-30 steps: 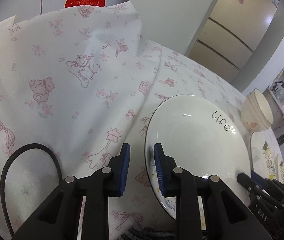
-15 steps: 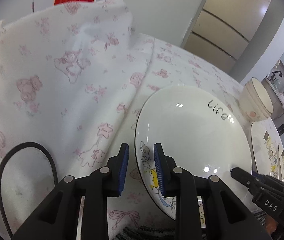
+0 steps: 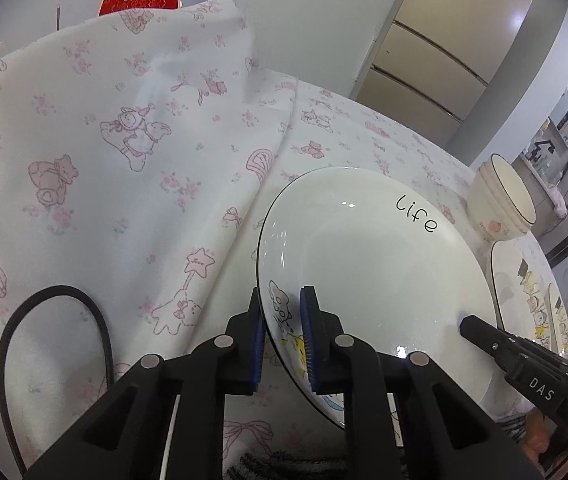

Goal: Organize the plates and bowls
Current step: 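Lift the flat 'life' plate with both tools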

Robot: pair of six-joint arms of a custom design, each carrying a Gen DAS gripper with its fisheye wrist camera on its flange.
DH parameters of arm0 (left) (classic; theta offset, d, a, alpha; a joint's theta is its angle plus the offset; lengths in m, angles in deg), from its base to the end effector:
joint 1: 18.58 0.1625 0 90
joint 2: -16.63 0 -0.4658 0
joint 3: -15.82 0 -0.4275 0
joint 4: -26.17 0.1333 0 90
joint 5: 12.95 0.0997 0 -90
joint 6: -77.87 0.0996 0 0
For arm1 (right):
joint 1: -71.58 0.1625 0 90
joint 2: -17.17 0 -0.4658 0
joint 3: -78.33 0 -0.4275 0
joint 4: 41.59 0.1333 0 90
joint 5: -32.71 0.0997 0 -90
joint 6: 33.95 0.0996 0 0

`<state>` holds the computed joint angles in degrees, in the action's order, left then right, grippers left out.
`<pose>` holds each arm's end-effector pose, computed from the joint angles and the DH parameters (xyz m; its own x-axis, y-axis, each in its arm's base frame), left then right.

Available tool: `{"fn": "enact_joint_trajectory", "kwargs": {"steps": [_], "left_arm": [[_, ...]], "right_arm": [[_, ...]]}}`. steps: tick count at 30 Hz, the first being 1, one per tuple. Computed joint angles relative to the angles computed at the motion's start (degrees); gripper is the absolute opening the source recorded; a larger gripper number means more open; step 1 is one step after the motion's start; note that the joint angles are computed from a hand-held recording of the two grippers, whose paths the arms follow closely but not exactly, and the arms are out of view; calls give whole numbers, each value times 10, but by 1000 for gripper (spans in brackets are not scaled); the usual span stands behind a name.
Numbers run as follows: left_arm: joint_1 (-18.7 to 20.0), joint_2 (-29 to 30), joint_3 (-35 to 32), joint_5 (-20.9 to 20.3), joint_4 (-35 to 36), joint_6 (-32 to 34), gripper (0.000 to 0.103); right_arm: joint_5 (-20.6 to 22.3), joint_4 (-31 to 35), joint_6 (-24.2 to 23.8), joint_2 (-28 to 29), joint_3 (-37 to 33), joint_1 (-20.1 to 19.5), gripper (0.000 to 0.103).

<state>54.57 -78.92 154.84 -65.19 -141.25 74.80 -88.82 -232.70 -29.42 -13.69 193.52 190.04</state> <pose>0.0724 -0.4314 0.3224 -0.8674 -0.1405 -0.4773 0.1943 0.7875 -0.5849 0.3392 -0.4554 -0.0765 -0.8548 -0.2061 0.4763 -0.3900 0.8607 -0.3273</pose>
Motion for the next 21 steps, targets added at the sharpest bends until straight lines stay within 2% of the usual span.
{"fn": "enact_joint_trajectory", "kwargs": {"steps": [3, 6, 7, 9, 14, 21], "left_arm": [[3, -5, 1, -8, -7, 1, 17], [25, -19, -5, -64, -6, 2, 17], [31, -19, -9, -71, 5, -5, 17], [33, -13, -17, -56, 36, -26, 17], [26, -12, -13, -44, 27, -25, 17], [21, -10, -6, -37, 6, -16, 15]], "right_arm": [[19, 6, 8, -6, 4, -4, 18], [48, 24, 22, -17, 8, -13, 19], [52, 31, 25, -19, 7, -15, 19], [57, 32, 21, -19, 7, -15, 18], [28, 34, 13, -8, -1, -4, 18], [23, 19, 7, -6, 2, -3, 17]]}}
